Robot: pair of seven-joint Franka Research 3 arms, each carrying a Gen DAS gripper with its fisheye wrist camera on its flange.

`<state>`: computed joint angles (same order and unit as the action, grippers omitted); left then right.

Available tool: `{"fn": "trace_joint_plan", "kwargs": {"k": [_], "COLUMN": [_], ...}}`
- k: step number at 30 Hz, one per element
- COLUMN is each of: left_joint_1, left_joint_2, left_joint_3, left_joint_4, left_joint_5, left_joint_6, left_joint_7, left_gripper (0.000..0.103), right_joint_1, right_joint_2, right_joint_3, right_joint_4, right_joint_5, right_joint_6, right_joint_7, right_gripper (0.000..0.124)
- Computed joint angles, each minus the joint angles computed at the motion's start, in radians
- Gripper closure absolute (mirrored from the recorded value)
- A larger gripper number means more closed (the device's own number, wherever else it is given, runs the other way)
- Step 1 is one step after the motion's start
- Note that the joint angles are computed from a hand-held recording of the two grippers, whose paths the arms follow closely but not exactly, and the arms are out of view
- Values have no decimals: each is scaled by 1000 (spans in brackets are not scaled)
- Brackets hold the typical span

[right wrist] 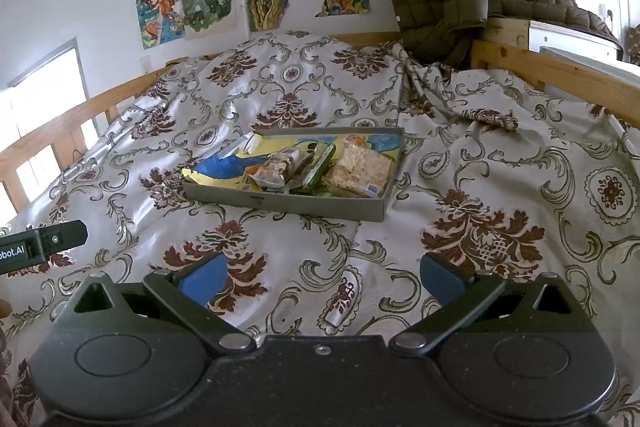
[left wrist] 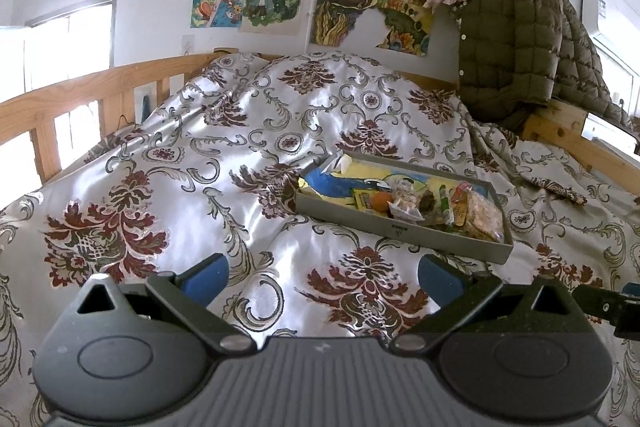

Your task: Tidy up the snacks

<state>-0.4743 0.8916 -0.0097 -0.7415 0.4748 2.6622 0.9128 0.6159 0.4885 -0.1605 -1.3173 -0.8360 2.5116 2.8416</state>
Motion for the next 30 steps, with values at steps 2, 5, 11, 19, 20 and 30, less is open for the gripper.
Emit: {"fn": "trace_joint_plan", "kwargs": {"k": [2, 5, 11, 19, 20, 30], "left_joint_1": [0, 0, 1, -31, -34, -17], "left_joint_2": [0, -3, -3, 6, 11, 11], "left_joint_3": [1, 2, 1, 50, 55, 24], "left_joint_4": [-1, -6, -8, 18, 26, 13], "left_joint_5": [0, 1, 1, 57, 69, 59], "left_joint_6": [-1, 1, 1, -77, -87, -63], "left_joint_7": [-2, -4, -5, -69, -71, -30], "left_gripper": [0, 0, 0, 0, 0, 0], "right_joint_1": [0, 0, 0, 0, 0, 10], "right_joint_2": [0, 0, 1, 3, 4, 8], "right_joint_3": [0, 0, -1, -1, -1, 0], "right_joint_4": [1, 0, 1, 4, 5, -2], "right_joint_5": [0, 1, 2, 6, 7, 7], "right_joint_6": [0, 0, 1, 0, -1, -4], "right_joint_7": [-1, -1, -2, -6, -7, -12], "right_gripper": [22, 22, 22, 22, 22, 22]}}
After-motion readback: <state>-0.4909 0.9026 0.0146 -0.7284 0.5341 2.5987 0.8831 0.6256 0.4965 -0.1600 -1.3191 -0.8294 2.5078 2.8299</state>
